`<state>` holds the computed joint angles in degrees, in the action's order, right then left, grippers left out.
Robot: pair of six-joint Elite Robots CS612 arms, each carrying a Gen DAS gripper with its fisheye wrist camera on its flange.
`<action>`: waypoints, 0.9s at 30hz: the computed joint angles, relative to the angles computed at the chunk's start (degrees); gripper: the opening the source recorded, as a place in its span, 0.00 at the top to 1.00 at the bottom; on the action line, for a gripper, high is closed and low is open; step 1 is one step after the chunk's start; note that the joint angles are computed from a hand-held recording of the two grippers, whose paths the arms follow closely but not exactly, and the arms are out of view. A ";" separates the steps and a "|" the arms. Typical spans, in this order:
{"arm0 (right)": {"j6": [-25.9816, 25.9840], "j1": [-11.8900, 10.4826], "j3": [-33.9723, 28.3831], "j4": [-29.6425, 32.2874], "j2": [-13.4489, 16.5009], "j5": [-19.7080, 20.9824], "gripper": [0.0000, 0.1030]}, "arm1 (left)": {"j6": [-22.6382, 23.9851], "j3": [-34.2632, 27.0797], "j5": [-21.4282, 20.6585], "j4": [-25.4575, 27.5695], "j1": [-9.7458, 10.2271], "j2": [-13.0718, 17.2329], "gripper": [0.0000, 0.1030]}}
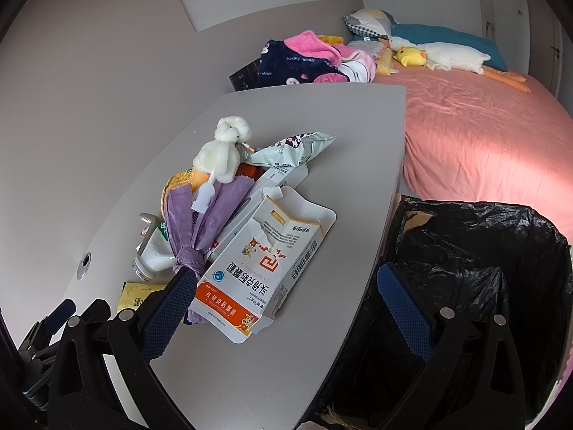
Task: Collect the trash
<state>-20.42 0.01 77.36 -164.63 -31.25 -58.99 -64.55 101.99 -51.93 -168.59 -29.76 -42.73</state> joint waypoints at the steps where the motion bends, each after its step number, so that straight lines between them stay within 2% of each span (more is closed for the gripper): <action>1: -0.02 -0.03 0.12 -0.03 -0.06 0.02 0.02 | -0.03 -0.04 -0.08 0.06 0.02 0.00 0.06; 27: -0.13 0.06 -0.14 0.73 0.04 -0.26 0.02 | 0.70 -0.31 -0.66 -0.25 0.02 0.29 0.06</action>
<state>-20.54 0.06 77.22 -163.89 -31.21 -59.25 -63.85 101.69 -52.60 -168.84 -29.74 -42.44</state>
